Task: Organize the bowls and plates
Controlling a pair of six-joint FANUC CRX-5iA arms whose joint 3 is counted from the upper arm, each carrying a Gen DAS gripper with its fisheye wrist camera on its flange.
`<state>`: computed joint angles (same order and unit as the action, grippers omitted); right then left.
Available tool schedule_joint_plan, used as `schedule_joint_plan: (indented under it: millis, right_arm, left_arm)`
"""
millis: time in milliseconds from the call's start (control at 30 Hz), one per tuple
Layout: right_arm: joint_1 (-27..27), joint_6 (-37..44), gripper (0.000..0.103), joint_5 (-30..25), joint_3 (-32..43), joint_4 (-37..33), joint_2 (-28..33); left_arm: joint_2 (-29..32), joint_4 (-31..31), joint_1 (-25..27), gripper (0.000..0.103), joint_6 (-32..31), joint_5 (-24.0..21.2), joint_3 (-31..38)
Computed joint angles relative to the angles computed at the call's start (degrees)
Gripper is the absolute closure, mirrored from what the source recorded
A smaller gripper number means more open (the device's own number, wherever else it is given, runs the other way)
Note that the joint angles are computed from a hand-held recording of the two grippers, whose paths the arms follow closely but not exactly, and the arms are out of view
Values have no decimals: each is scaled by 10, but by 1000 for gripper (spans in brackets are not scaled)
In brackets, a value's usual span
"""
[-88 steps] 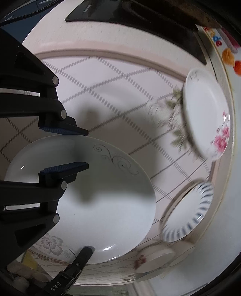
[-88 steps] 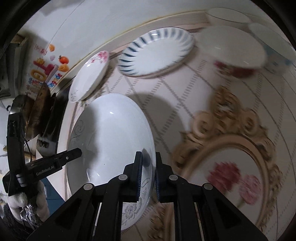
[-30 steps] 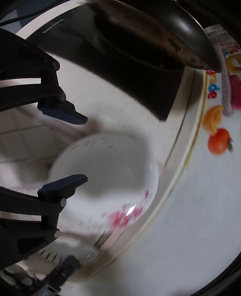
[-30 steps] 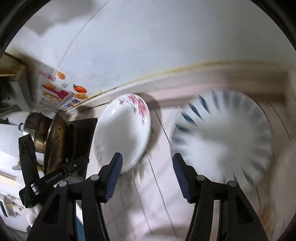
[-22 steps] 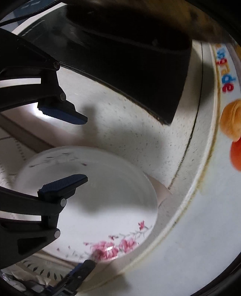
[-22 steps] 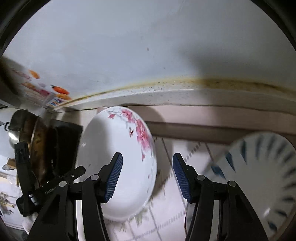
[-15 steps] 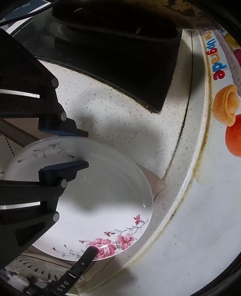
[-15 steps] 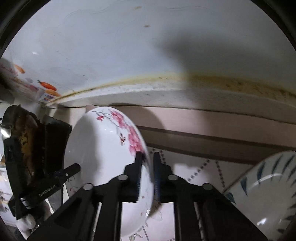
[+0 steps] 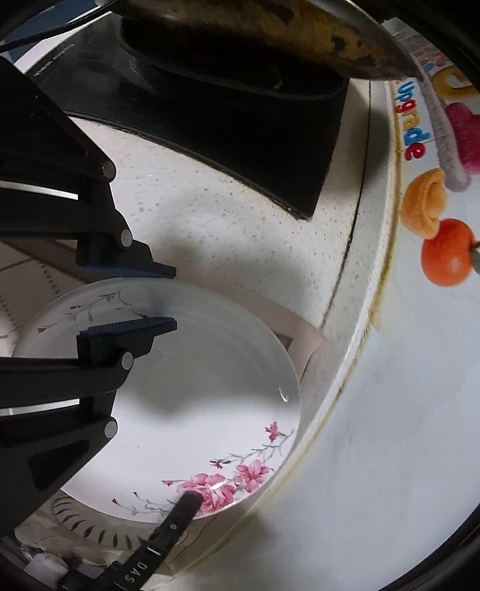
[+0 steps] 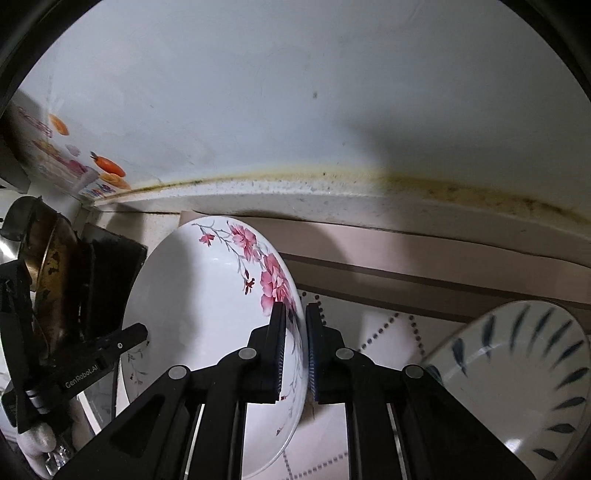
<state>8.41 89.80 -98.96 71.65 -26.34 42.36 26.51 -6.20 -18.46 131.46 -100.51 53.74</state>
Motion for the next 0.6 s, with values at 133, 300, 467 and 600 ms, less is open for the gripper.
schedule_joint_plan:
  millis: [133, 300, 467, 600]
  right_arm:
    - [-22, 4, 90, 0, -30, -19, -38]
    - [-50, 22, 90, -4, -89, -36, -102]
    - [-88, 52, 90, -10, -164, -44, -178]
    - [-117, 68, 90, -12, -234, -51, -241]
  left_arm:
    - [-21, 12, -9, 85, 6, -1, -7]
    - [-29, 12, -39, 85, 17, -23, 20]
    - [-20, 1, -91, 85, 42, -44, 61]
    - [-46, 27, -114, 85, 55, -32, 26]
